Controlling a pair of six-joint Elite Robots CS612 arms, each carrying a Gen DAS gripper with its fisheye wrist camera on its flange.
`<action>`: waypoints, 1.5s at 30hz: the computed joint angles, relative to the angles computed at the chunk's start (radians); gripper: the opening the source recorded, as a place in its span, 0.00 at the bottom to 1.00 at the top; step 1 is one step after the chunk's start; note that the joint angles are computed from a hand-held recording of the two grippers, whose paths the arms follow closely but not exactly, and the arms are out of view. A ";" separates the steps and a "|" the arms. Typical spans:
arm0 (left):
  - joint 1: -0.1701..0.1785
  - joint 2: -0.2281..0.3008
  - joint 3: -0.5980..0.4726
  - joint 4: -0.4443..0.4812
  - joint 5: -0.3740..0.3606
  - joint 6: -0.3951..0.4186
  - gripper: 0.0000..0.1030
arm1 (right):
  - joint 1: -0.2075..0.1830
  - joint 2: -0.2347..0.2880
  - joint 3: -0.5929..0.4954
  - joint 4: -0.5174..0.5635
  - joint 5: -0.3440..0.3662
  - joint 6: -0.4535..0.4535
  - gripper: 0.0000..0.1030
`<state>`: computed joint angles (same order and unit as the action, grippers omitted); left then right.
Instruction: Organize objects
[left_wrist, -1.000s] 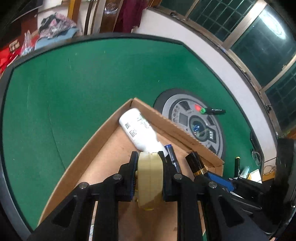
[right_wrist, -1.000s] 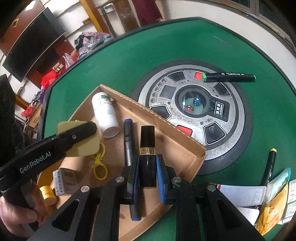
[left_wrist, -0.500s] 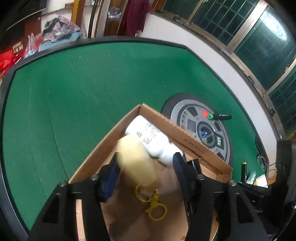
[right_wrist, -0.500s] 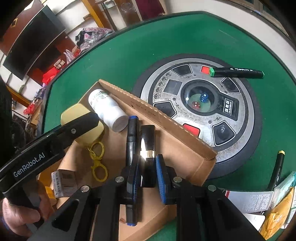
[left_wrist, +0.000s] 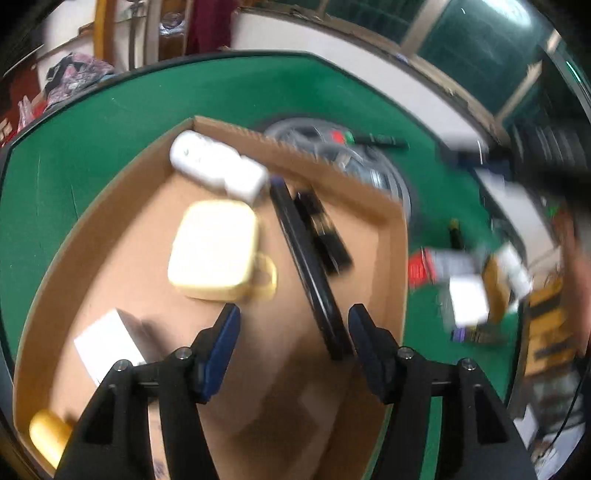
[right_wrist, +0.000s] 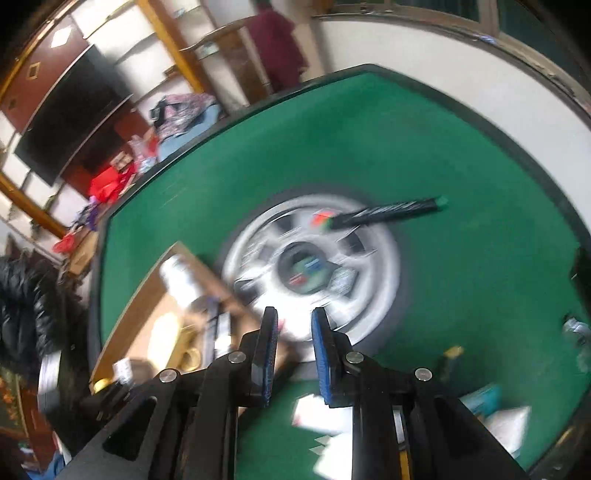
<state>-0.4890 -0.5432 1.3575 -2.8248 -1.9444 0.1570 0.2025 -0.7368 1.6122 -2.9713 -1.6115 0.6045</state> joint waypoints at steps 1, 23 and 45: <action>-0.005 -0.011 0.027 -0.016 0.020 0.027 0.58 | -0.009 -0.002 -0.007 0.032 -0.009 -0.004 0.20; -0.071 -0.140 0.303 -0.320 0.234 0.039 0.66 | -0.089 0.180 -0.307 0.273 -0.140 -0.121 0.20; -0.113 -0.141 0.305 -0.344 0.196 0.112 0.71 | -0.057 0.046 -0.028 0.247 -0.100 -0.071 0.45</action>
